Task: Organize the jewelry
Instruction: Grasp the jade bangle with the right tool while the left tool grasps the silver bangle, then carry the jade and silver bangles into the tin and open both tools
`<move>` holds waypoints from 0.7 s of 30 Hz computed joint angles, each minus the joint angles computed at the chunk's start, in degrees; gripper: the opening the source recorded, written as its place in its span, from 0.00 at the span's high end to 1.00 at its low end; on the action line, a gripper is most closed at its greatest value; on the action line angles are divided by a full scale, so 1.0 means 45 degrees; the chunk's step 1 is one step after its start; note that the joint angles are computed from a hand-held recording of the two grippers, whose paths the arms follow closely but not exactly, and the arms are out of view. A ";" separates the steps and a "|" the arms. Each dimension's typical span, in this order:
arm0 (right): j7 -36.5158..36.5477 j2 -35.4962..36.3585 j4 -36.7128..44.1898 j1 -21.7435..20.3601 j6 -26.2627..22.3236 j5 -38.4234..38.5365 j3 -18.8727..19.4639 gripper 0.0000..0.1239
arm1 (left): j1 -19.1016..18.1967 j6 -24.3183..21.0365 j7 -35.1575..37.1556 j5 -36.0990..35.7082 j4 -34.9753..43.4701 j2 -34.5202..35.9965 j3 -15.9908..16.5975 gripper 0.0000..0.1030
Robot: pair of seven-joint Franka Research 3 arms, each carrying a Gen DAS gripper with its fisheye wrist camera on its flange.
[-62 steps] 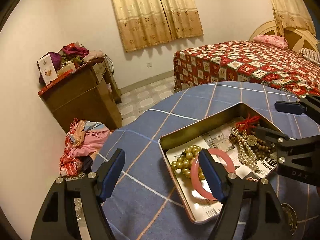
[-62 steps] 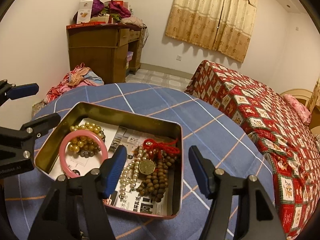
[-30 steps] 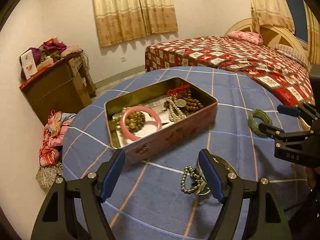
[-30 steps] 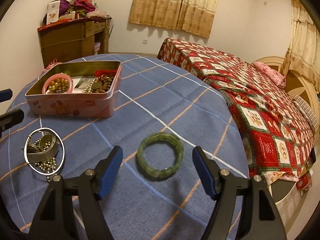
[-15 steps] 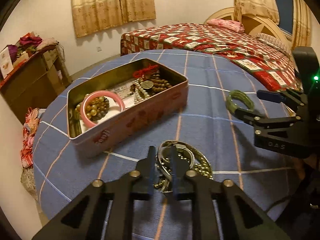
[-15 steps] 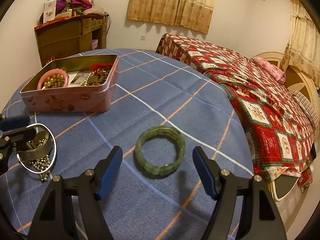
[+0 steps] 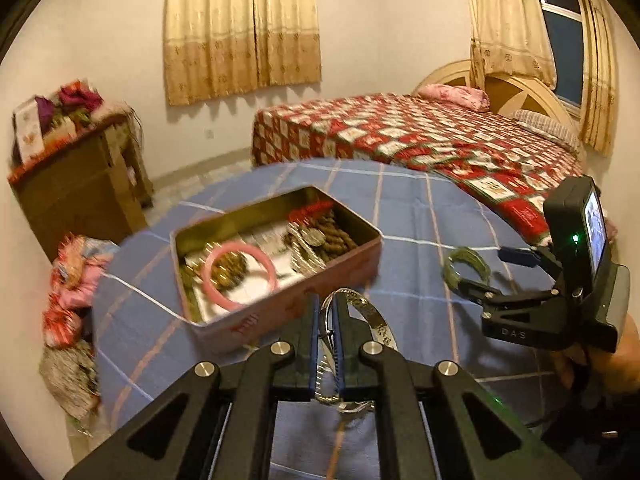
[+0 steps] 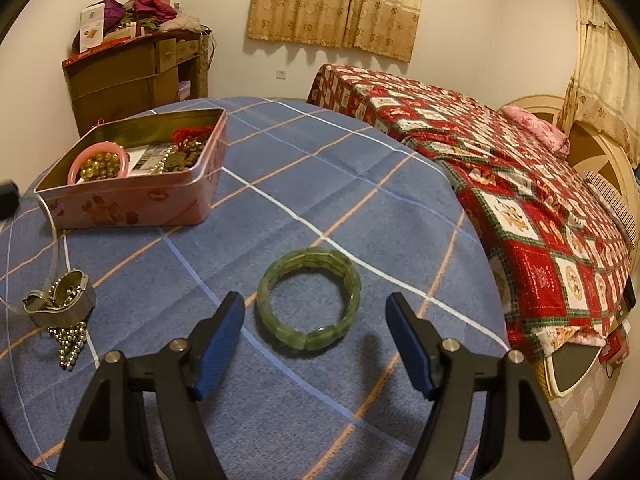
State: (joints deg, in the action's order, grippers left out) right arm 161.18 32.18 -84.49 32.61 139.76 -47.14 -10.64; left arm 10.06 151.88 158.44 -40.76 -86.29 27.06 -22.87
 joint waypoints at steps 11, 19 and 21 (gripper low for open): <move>-0.0408 -0.0046 -0.0410 -0.0522 0.1140 0.1049 0.0159 0.51 | -0.0014 0.0634 -0.1605 0.1514 0.0905 0.0968 0.0209 0.95; -0.0766 -0.0019 -0.0518 -0.0318 0.1527 0.1344 -0.0095 0.86 | 0.0232 0.0678 -0.2414 0.2244 0.1308 0.1384 -0.0041 0.95; -0.0753 -0.0027 -0.0556 -0.0239 0.1596 0.1318 -0.0165 0.87 | 0.0317 0.0677 -0.2496 0.2334 0.1359 0.1424 -0.0123 0.95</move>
